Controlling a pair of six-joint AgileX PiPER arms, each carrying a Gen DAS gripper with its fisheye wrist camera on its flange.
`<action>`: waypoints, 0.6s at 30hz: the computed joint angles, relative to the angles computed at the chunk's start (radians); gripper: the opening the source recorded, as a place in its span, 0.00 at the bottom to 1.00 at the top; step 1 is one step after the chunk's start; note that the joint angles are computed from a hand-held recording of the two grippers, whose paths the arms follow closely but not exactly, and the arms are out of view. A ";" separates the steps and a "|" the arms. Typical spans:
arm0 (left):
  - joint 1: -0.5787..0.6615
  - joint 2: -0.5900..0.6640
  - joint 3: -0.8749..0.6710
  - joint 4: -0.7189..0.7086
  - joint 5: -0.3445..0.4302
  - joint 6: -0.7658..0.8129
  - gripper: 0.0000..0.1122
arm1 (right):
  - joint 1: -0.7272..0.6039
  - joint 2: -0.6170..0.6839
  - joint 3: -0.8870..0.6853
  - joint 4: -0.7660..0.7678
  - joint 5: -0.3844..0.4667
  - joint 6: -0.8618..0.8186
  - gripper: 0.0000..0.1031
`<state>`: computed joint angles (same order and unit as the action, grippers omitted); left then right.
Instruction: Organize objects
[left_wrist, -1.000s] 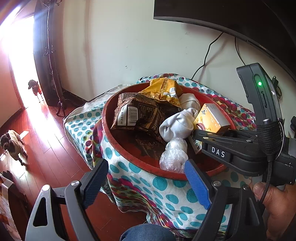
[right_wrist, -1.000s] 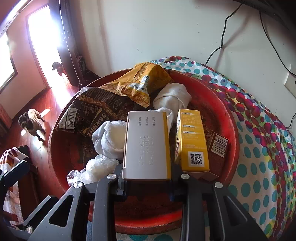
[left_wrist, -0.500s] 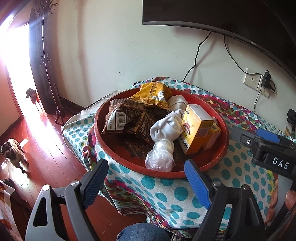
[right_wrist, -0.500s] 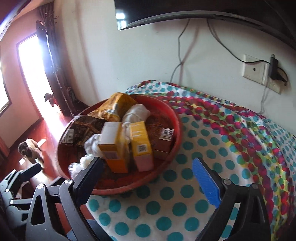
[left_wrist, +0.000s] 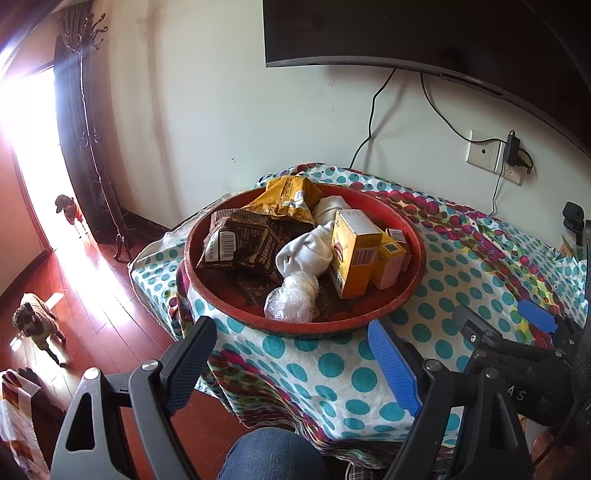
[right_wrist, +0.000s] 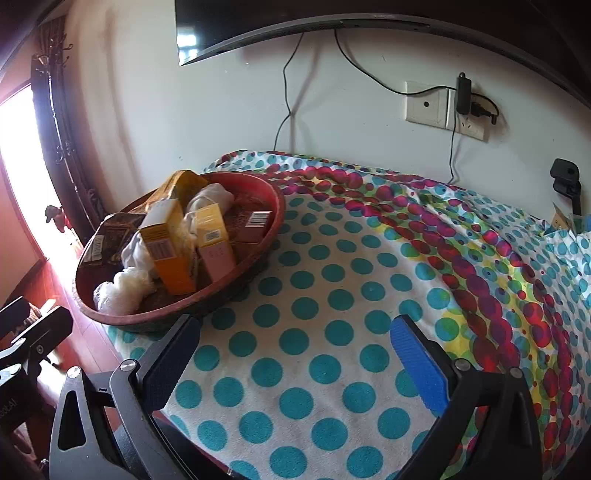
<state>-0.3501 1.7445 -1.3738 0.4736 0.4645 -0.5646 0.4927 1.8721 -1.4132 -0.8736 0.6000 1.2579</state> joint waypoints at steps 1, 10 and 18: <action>-0.008 -0.012 0.011 0.037 0.000 -0.030 0.77 | 0.014 -0.005 0.000 -0.020 0.006 0.008 1.00; -0.017 -0.117 0.073 0.169 -0.008 -0.141 0.77 | 0.045 -0.067 -0.013 -0.069 0.027 0.025 1.00; 0.025 -0.132 0.071 0.050 -0.008 -0.047 0.77 | 0.033 -0.095 0.013 -0.053 0.019 0.046 1.00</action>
<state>-0.3247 1.6120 -1.3027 0.5239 0.4563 -0.6118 0.5258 1.7768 -1.4004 -0.9267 0.6193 1.3034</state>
